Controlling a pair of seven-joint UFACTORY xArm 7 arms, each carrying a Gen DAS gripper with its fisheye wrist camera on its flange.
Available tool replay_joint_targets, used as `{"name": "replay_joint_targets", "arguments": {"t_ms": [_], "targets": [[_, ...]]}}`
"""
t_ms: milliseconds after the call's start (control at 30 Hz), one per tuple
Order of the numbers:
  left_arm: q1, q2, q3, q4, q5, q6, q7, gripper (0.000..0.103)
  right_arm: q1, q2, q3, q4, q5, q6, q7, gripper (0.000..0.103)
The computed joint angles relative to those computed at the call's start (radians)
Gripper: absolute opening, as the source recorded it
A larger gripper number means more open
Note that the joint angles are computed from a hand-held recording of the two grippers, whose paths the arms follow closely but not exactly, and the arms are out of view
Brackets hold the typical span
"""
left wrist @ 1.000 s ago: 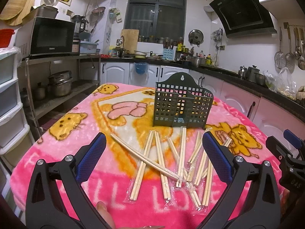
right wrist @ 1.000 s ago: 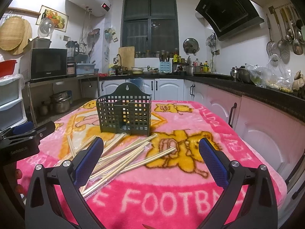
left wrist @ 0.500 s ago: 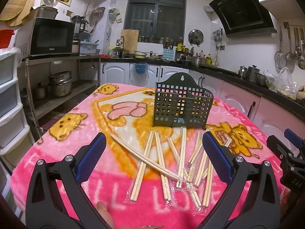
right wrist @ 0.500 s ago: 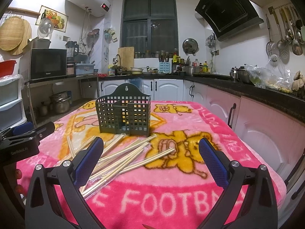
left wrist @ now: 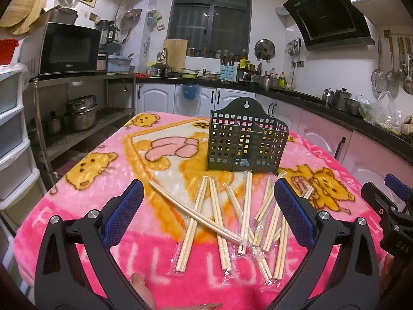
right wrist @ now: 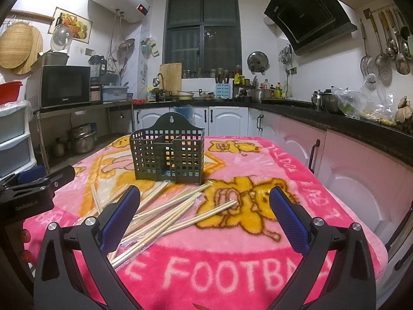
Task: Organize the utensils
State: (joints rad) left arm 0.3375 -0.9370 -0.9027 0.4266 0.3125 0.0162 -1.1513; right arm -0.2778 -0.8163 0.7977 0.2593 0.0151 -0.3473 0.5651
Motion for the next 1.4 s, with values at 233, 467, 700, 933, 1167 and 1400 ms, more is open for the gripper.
{"name": "replay_joint_targets", "arguments": {"t_ms": [233,467,700,933,1167,1400], "targets": [[-0.002,0.001,0.002,0.002,0.001,0.007,-0.001,0.093,0.007,0.007,-0.013,0.000,-0.011,-0.001,-0.007,0.097],[0.015,0.026,0.008,0.001,0.003,0.000,-0.005,0.093,0.036,0.056,-0.055,0.029,-0.032,0.007,-0.055,0.097],[-0.002,0.092,0.073,0.009,0.015,0.038,0.019,0.093,0.102,0.203,-0.125,0.112,-0.048,0.045,-0.126,0.097],[-0.030,0.171,0.166,0.017,0.021,0.028,0.070,0.093,0.220,0.385,-0.250,0.232,-0.060,0.114,-0.213,0.097],[-0.052,0.292,0.248,0.071,0.037,0.049,0.121,0.093,0.303,0.505,-0.355,0.351,-0.067,0.197,-0.250,0.097],[-0.080,0.446,0.313,0.165,0.081,0.103,0.169,0.093,0.228,0.594,-0.331,0.455,-0.155,0.277,-0.201,0.097]]}}
